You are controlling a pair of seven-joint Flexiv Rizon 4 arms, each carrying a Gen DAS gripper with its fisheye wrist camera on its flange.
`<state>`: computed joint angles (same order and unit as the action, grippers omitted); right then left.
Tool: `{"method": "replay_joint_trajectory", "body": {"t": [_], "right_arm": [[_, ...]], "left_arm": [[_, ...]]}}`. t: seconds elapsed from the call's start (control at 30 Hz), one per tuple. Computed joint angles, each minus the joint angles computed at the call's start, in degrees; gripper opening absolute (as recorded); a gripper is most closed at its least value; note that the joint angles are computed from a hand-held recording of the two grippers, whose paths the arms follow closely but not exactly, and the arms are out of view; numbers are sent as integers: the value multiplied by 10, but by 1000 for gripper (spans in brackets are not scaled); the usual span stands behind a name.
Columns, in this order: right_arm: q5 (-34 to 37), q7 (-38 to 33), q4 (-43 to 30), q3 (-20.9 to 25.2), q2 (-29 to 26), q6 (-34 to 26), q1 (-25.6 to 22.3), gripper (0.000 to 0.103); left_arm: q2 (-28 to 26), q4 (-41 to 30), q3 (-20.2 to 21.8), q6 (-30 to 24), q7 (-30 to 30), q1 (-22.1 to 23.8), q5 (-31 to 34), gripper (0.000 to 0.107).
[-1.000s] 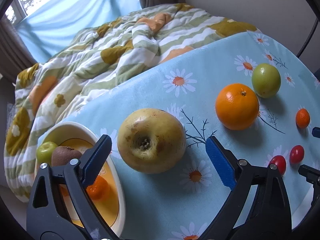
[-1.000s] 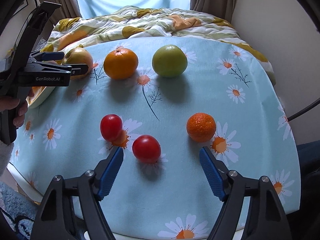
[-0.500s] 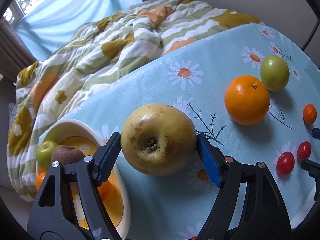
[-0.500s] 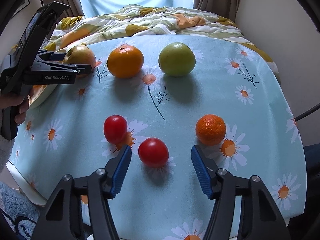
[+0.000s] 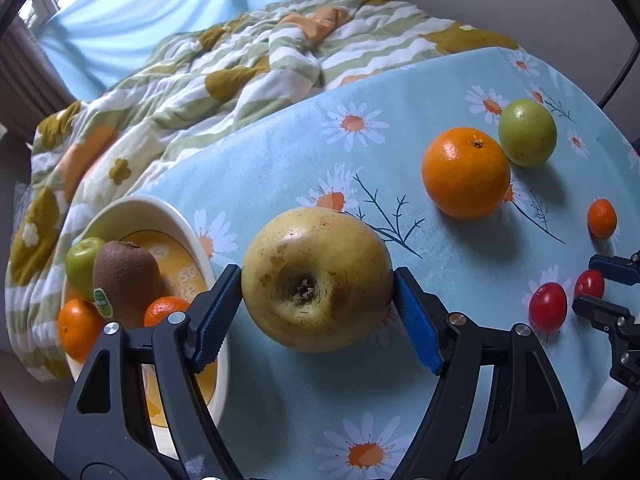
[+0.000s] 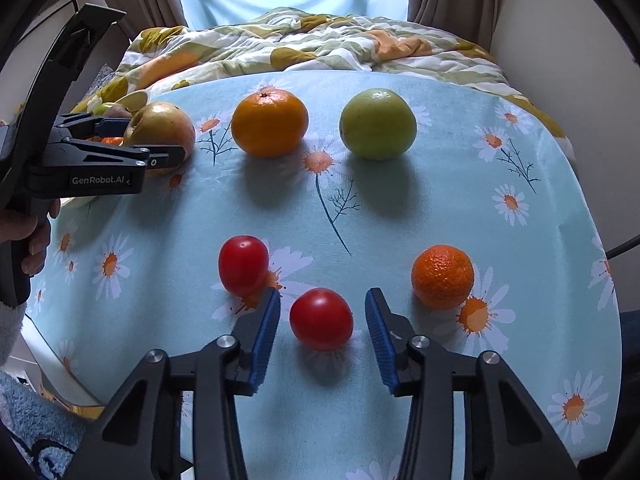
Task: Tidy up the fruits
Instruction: 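Close the left tool on the large yellow pear while the right tool grasps a red tomato, then carry the yellow pear into the white bowl and open the left tool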
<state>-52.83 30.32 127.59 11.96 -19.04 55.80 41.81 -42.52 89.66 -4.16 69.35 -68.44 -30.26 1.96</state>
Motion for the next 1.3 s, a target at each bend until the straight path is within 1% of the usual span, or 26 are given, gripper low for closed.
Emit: {"method": "replay_joint_trajectory", "body": {"t": [0.13,0.3,0.57,0.77,0.93,1.07,1.3], "right_arm": [[-6,0,3,-3,-4,18,-2,30],[-25,7,11,-7,0,30,-3,30],[-31,-8,14,2,19,16,-5,29],[-34,-29,11,9,33,11,-11,29],[-32,-68,0,13,43,5,-16,29],[-45,-101,-10,9,45,19,-25,29],[-59,-177,-62,-5,23,42,-31,29]], "left_arm": [[7,14,1,9,-8,-1,1,82],[21,37,-3,16,-16,2,-4,82],[62,90,-19,38,-32,17,-25,82],[96,131,-28,62,-55,29,-45,82],[129,159,-21,82,-77,34,-49,82],[153,175,4,95,-114,27,-38,82],[182,189,27,100,-156,47,-20,82]]}}
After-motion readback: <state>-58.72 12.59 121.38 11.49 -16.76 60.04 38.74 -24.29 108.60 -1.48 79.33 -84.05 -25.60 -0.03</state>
